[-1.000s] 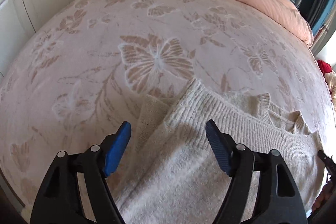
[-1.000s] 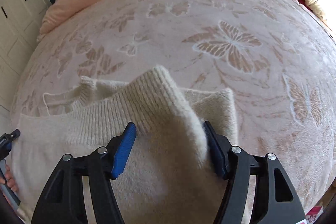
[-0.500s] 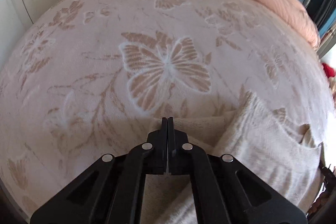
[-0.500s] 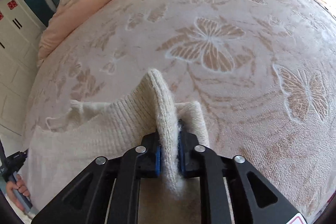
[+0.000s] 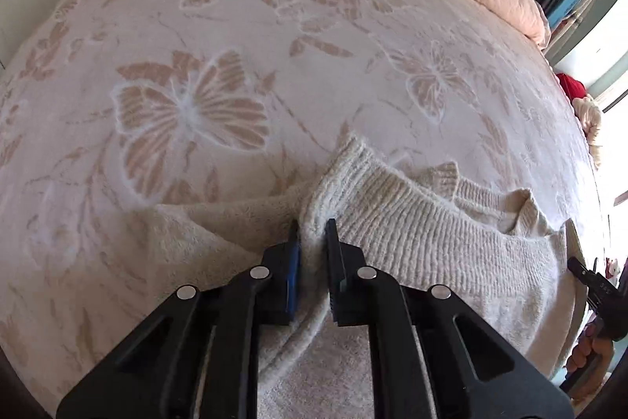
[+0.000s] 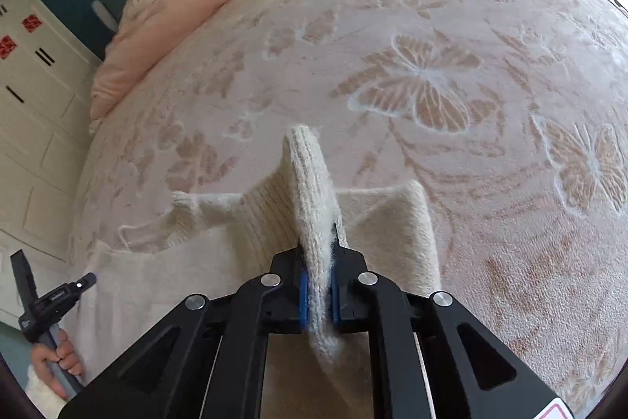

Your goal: Fold small clothes

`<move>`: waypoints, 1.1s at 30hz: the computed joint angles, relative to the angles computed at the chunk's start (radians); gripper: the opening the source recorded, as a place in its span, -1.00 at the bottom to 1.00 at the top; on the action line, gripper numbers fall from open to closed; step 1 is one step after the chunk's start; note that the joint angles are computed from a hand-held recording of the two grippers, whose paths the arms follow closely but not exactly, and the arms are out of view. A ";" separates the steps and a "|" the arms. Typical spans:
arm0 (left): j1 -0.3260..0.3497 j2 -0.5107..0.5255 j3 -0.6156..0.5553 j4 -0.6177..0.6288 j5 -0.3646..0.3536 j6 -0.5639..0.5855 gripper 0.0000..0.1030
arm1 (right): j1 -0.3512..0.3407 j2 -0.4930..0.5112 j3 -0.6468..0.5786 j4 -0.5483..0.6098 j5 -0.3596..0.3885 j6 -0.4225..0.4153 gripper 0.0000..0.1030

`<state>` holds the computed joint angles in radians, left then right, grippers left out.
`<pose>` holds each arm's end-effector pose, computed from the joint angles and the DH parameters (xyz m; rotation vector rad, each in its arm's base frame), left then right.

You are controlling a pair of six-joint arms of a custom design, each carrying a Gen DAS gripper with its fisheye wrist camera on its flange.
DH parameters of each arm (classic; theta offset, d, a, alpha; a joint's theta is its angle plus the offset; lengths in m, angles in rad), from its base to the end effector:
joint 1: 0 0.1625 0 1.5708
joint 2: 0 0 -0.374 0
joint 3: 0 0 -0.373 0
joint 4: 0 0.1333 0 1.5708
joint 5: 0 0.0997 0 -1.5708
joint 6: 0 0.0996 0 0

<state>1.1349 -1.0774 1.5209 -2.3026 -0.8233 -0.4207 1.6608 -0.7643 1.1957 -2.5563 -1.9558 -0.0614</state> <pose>-0.0840 -0.6563 0.2902 -0.1223 2.4799 -0.7311 0.1622 -0.7305 0.2393 0.0543 -2.6711 0.7659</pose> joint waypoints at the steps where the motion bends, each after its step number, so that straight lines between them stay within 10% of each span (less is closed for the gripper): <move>1: -0.011 -0.022 0.027 -0.058 0.003 0.027 -0.85 | 0.006 -0.021 0.023 -0.051 0.037 -0.025 -0.83; 11: 0.048 0.021 -0.022 0.024 0.144 0.002 -0.83 | -0.033 0.077 -0.081 0.034 -0.088 0.019 -0.83; 18: -0.124 -0.122 0.175 -0.083 0.250 0.010 -0.75 | 0.108 -0.048 0.162 -0.150 -0.086 -0.141 -0.65; 23: -0.214 -0.195 0.352 -0.105 0.115 -0.154 -0.51 | 0.174 -0.030 0.295 -0.073 0.051 -0.161 -0.69; 33: -0.175 -0.362 0.520 0.025 0.134 -0.286 -0.54 | 0.025 -0.316 0.575 -0.171 -0.114 -0.045 -1.00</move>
<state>0.9598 -1.4396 2.0413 -2.2777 -0.6888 -0.7067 1.6860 -1.0807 1.7710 -2.7273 -2.0700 -0.1064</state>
